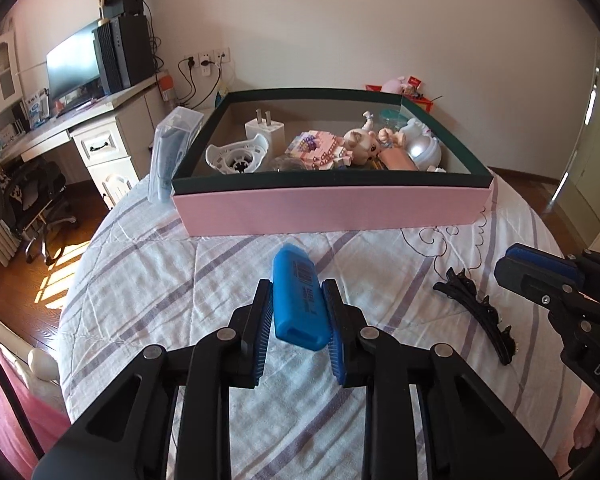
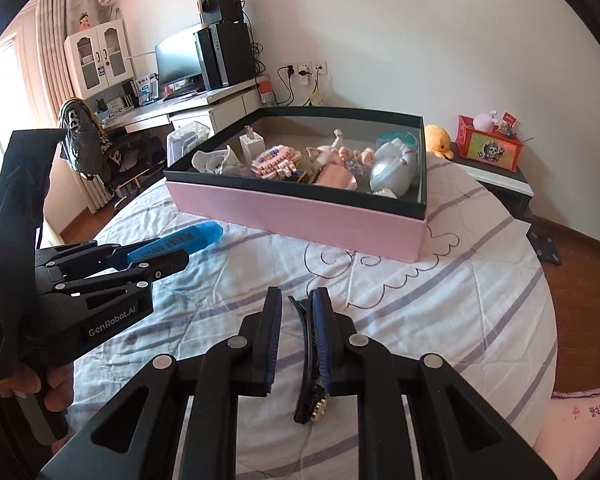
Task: Organize rigid objects
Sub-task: 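Grasp the blue highlighter with the left tool while the right tool grasps the black hair clip, then carry the highlighter with the left tool while the right tool carries the hair clip into the box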
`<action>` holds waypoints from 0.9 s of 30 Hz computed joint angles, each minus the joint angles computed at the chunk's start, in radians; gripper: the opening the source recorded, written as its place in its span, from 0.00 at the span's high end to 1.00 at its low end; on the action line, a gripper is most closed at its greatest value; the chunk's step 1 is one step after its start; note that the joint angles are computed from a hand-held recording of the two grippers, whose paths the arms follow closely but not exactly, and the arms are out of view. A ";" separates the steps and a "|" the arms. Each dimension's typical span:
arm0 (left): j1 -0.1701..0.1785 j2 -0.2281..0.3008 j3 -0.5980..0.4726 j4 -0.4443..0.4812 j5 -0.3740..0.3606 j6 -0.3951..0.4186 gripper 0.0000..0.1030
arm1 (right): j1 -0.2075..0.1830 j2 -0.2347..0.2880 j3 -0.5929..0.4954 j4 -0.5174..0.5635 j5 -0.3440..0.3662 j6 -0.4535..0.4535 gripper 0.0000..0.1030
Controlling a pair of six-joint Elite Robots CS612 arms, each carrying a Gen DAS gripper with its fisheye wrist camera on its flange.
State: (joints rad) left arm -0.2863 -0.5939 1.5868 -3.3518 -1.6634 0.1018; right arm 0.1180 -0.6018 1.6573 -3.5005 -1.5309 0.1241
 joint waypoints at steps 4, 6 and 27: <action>0.008 -0.003 0.000 0.005 -0.012 0.020 0.76 | 0.007 -0.009 -0.015 0.065 -0.023 -0.012 0.87; 0.010 0.000 0.002 0.004 -0.011 0.022 0.76 | 0.004 -0.003 -0.015 0.062 -0.017 0.001 0.84; 0.006 -0.006 -0.038 -0.007 -0.048 0.065 0.85 | 0.006 -0.007 -0.035 0.037 -0.064 -0.036 0.81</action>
State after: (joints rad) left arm -0.2799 -0.6000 1.5488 -3.3587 -1.7118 0.1665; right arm 0.1238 -0.6085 1.6220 -3.4636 -1.5947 0.0877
